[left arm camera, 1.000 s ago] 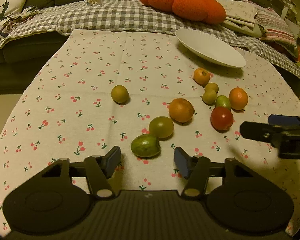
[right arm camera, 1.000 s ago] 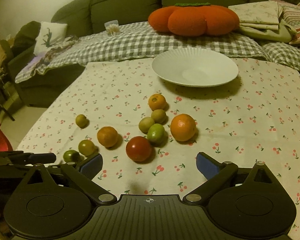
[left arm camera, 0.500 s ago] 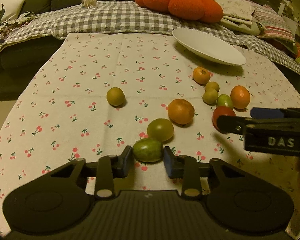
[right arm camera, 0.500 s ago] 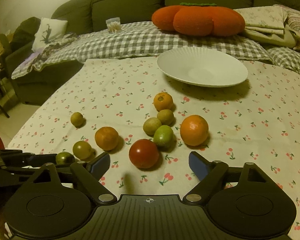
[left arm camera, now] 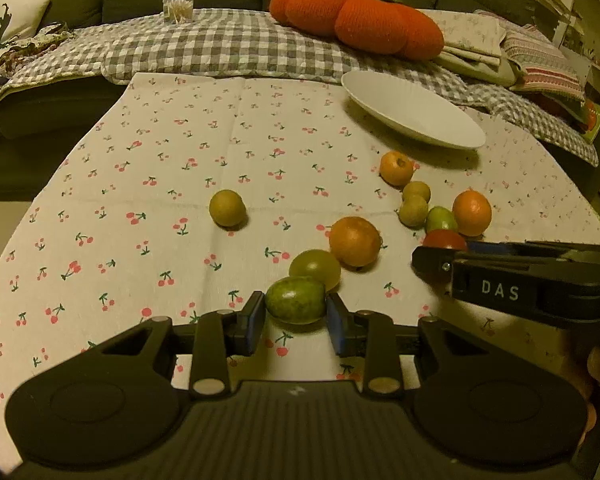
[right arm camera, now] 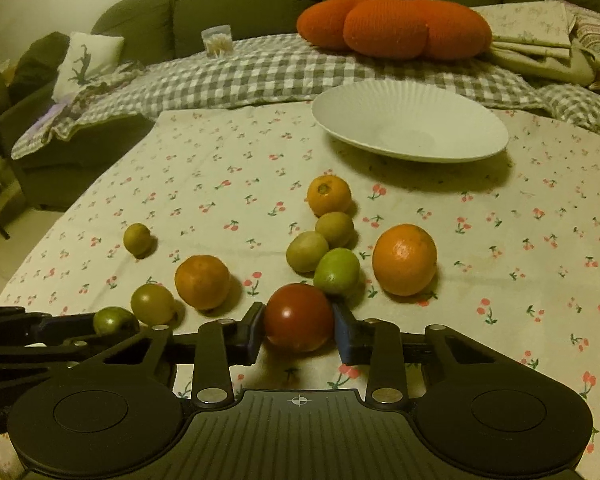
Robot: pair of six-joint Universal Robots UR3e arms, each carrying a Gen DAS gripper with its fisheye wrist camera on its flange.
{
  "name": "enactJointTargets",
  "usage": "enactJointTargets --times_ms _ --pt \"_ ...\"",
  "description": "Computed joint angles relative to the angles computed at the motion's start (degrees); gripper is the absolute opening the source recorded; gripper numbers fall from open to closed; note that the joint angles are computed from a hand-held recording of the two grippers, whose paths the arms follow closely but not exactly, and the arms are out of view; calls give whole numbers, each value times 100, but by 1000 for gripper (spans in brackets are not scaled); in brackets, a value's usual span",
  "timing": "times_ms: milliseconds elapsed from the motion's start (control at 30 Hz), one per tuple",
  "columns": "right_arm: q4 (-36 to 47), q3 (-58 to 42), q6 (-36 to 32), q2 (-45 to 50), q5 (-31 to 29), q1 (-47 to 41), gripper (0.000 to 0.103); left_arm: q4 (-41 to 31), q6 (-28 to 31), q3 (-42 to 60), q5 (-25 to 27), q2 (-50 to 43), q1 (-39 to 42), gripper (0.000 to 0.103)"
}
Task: Organize fruits
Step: 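Grasp the green fruit with the left tool while the right tool grasps the red tomato, then carry both fruits to the white plate and open both tools to release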
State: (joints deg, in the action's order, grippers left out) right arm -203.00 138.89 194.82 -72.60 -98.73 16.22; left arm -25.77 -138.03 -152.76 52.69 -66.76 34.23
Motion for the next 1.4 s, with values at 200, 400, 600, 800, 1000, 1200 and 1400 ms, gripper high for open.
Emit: enactJointTargets --times_ms 200,400,600,800,1000,1200,1400 --pt "161 69 71 -203 178 -88 34 -371 34 88 -110 205 100 31" --pt "136 278 102 -623 332 -186 34 -712 7 245 -248 486 147 31" --pt "120 433 15 -1044 484 -372 34 -312 -495 555 -184 210 -252 31" --pt "200 513 -153 -1431 704 -791 34 416 -1320 1150 69 -485 -971 31" --pt "502 532 -364 -1962 1175 -1577 34 1122 -2088 2000 460 -1462 -1904 31" --pt "971 466 -679 -2369 1731 -2429 34 1848 -2656 2985 1045 -2710 -2815 31" --pt "1118 -3 -993 -2090 1955 -2896 34 2113 -2939 3880 1235 -3588 -3299 31"
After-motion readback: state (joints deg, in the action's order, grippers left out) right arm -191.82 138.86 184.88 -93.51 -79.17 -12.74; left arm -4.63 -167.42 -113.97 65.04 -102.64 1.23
